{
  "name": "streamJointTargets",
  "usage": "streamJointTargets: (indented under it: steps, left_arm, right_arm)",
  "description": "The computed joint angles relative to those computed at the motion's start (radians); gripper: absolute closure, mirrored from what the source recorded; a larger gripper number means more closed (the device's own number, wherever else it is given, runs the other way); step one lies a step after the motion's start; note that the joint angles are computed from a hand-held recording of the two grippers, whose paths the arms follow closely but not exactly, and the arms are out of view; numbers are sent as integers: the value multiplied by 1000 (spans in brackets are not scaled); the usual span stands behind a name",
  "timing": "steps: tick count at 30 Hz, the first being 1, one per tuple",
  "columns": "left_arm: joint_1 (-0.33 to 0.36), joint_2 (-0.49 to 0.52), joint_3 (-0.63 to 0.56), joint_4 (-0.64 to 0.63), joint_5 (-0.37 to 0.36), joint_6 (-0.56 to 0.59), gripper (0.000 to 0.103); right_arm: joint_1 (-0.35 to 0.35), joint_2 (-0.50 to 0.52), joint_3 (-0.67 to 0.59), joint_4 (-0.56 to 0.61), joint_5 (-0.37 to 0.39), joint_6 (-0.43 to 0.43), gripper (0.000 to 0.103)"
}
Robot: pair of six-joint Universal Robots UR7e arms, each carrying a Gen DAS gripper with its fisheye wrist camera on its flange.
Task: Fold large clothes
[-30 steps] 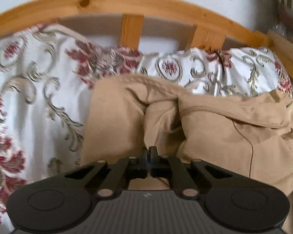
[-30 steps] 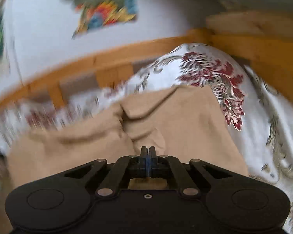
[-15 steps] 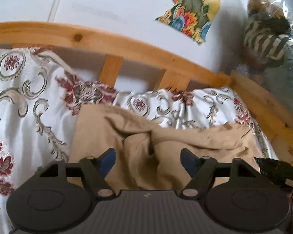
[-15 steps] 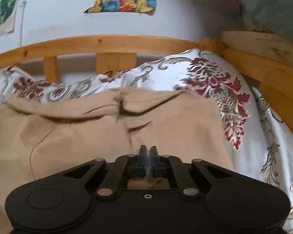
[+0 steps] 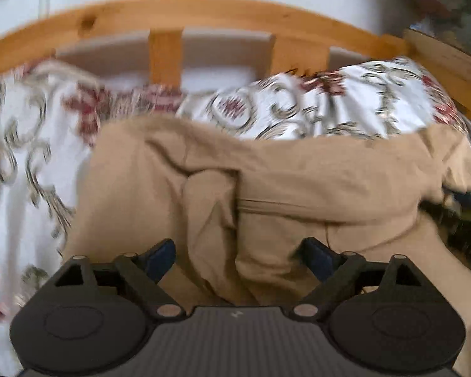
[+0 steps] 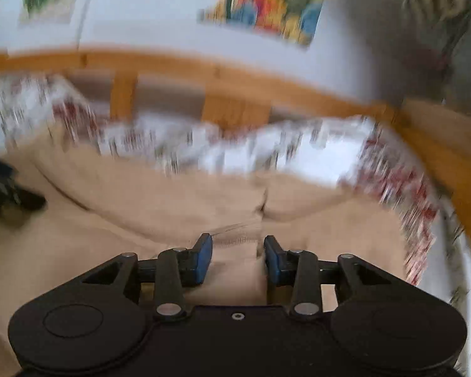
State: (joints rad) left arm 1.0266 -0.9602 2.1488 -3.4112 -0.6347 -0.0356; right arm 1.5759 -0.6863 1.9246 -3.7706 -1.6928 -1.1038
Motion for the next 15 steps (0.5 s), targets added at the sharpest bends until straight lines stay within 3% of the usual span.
streamJointTargets:
  steps: [4, 7, 11, 13, 15]
  left_arm:
    - [-1, 23, 6, -68, 20, 70, 6]
    - [-28, -14, 66, -131, 2, 19, 8]
    - [-64, -34, 179, -373, -104, 79, 7]
    - [-85, -33, 194, -319, -84, 56, 7]
    - [-99, -8, 171, -195, -2, 24, 7]
  right_arm:
    - [4, 58, -5, -107, -14, -65, 61]
    - [-8, -16, 51, -74, 27, 13, 63]
    - [-40, -143, 190, -45, 128, 46, 59]
    - [-43, -157, 226, -22, 117, -15, 51]
    - [-47, -118, 241, -80, 88, -111, 51]
